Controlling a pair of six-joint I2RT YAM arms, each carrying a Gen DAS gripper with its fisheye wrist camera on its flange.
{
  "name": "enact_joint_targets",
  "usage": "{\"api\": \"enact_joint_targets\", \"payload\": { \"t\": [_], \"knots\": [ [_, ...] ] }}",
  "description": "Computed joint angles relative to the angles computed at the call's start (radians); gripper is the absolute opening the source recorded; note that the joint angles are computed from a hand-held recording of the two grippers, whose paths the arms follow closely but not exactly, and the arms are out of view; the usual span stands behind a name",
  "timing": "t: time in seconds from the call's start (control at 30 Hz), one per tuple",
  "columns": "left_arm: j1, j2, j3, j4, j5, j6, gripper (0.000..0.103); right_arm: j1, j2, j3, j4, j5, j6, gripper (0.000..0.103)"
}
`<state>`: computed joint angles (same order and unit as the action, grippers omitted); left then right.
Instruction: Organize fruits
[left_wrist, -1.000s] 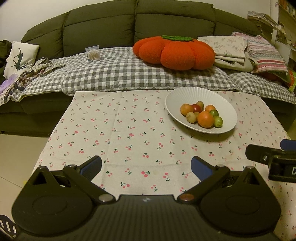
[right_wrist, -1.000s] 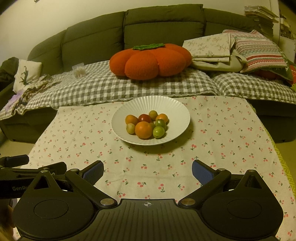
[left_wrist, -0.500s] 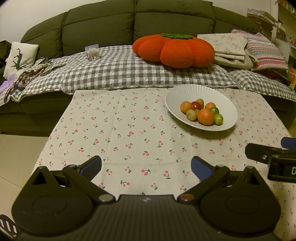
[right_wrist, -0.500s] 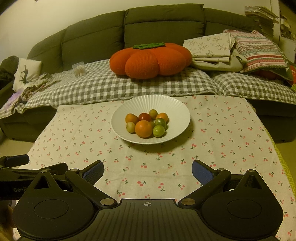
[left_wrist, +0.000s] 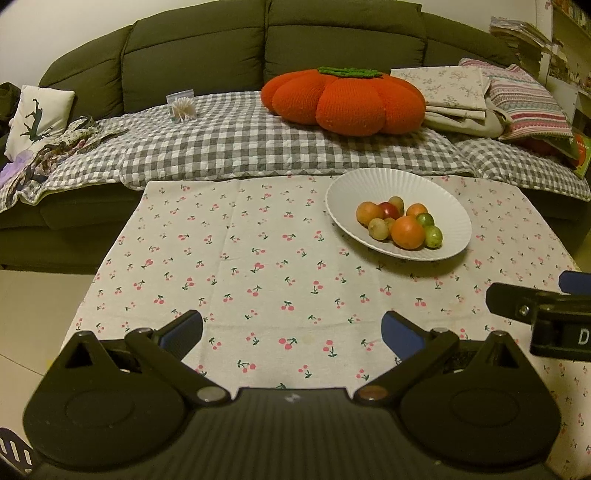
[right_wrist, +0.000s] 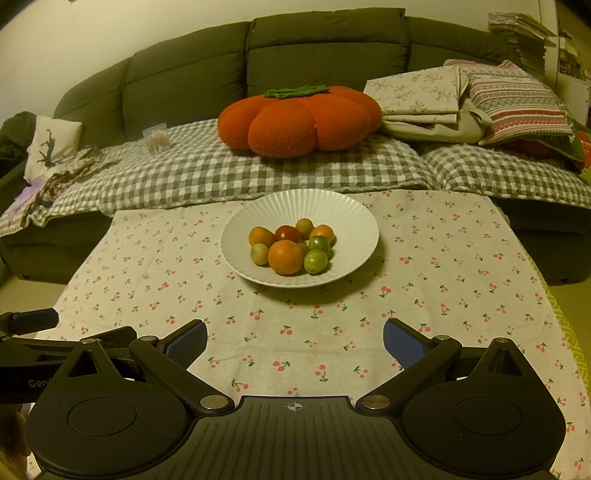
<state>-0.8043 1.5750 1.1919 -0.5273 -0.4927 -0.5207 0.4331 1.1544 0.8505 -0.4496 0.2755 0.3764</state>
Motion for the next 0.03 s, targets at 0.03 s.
{"api": "enact_joint_targets", "payload": {
  "t": [0.03],
  "knots": [
    [-0.001,0.002,0.001,-0.001,-0.001,-0.002,0.102,0.0,0.0,0.001,-0.001,0.0,0.0,0.102]
  ]
}}
